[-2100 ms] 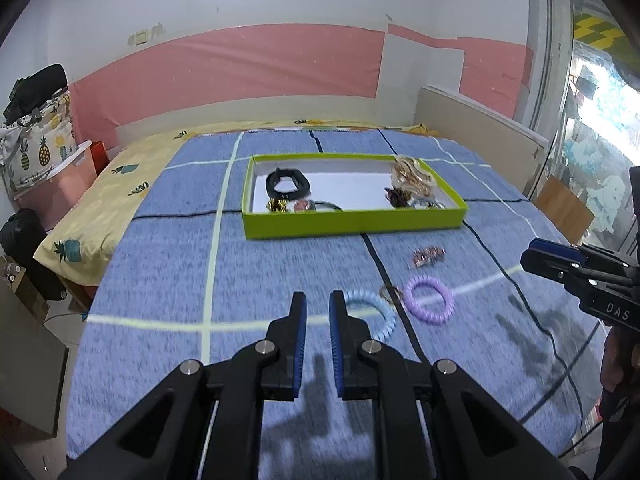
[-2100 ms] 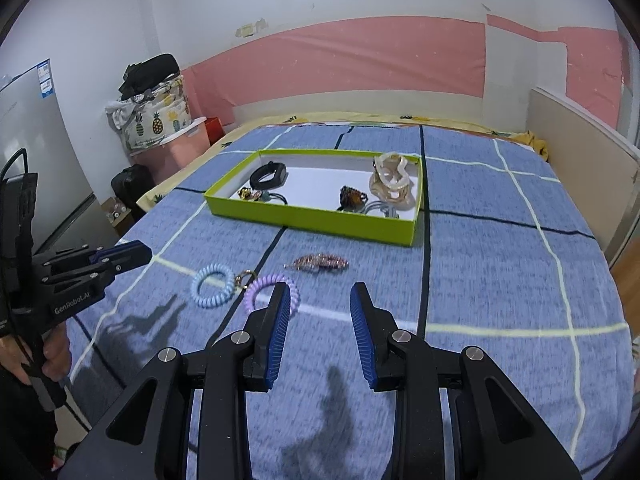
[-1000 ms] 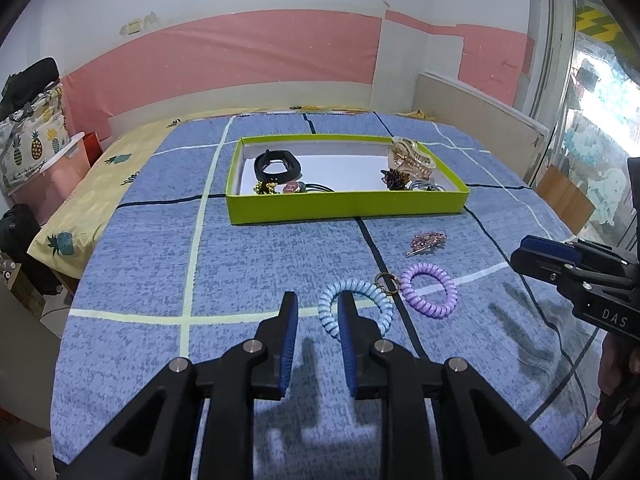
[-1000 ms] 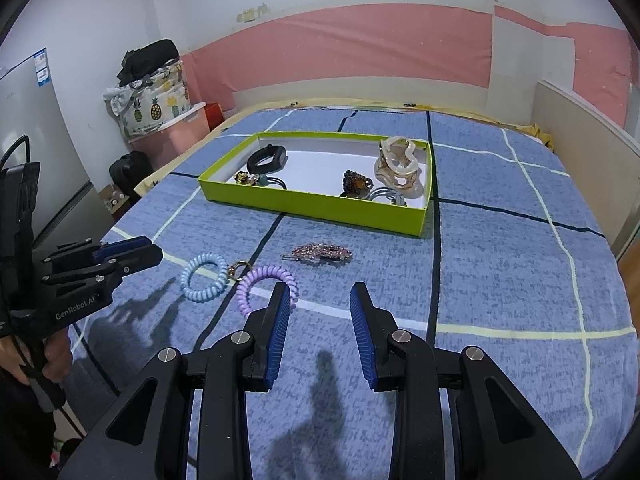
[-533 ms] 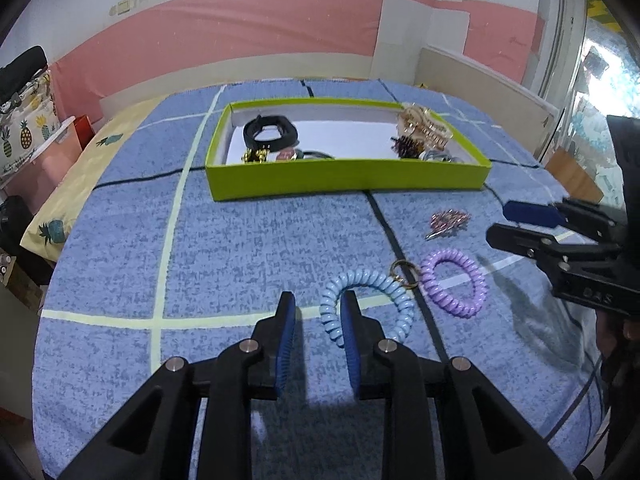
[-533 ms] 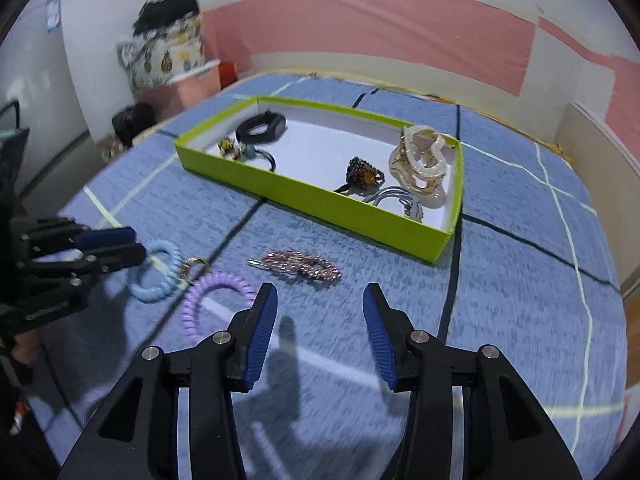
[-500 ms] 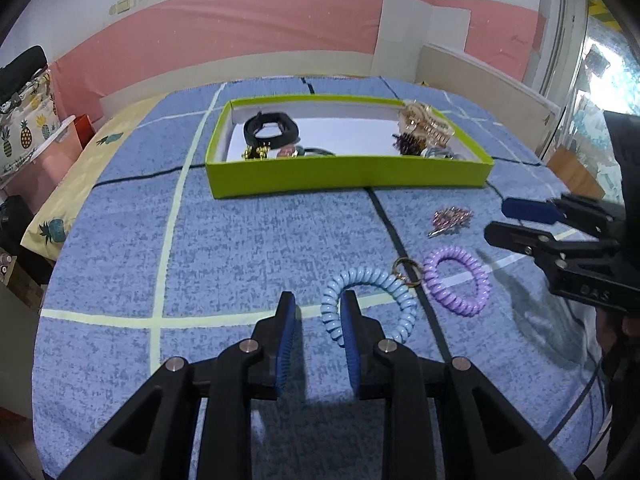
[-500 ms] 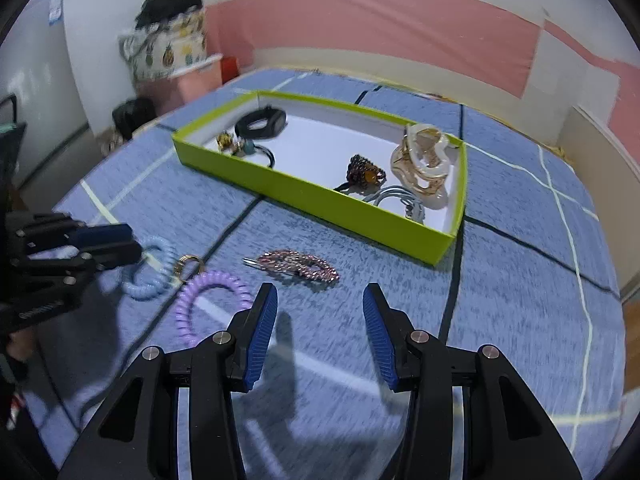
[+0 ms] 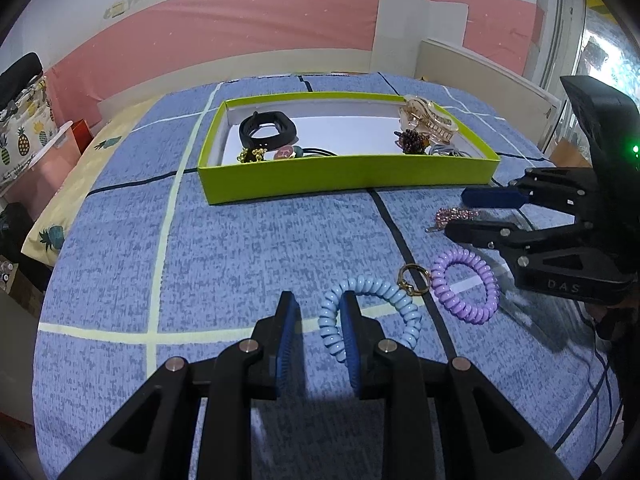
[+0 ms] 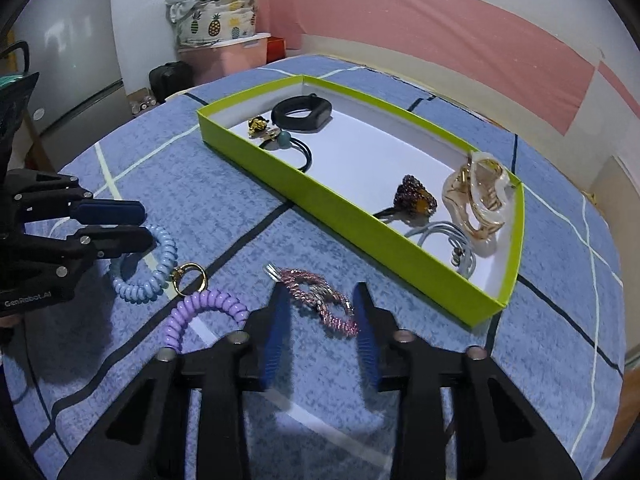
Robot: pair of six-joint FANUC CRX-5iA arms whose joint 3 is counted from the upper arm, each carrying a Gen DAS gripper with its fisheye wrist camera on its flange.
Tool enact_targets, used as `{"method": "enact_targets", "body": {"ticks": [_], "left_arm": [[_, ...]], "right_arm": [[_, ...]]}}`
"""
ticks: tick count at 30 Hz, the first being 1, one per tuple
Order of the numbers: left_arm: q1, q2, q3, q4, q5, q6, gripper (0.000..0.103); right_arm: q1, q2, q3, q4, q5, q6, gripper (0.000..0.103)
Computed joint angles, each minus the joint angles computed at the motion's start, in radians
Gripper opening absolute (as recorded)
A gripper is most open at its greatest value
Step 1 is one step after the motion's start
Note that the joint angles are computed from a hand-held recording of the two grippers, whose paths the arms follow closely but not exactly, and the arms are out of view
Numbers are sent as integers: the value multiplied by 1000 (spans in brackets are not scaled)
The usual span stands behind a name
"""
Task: Organize jewelry
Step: 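Grasp the light-blue coil tie with the left gripper while the right gripper grasps the pink clip, then carry the coil tie and clip with both grippers into the green box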
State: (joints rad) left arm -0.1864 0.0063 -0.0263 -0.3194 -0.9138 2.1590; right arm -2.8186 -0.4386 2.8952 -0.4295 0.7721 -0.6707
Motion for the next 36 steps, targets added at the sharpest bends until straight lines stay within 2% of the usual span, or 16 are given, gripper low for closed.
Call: {"method": "enact_targets", "body": {"ticks": [3,6,9,11,13,28,36], "left_arm": [[0,0,0,0,-1,0,24],[0,0,1,-1,-2,0,24],[-1,0,2,-2,-2,2,23],[-1,1,4,-5,-4,4,10],[1,1,3,-2,-1,3,10],[-10,-40,-22,-13,33,34,9],[-15,-72,-11,-50,38,58,9]], "right_arm": [[4,1,-6,21,3,-21,30],[2,9,1,15,1,-47,19],[-2,21,15,0,-2,-65,16],[-4,27,24,0,-9,-84,15],[-10,35,37,-14,-20,-100,12],[-32,149,224,-229,-137,-45,11],[-26,170,241,-279,-160,-36,11]]}}
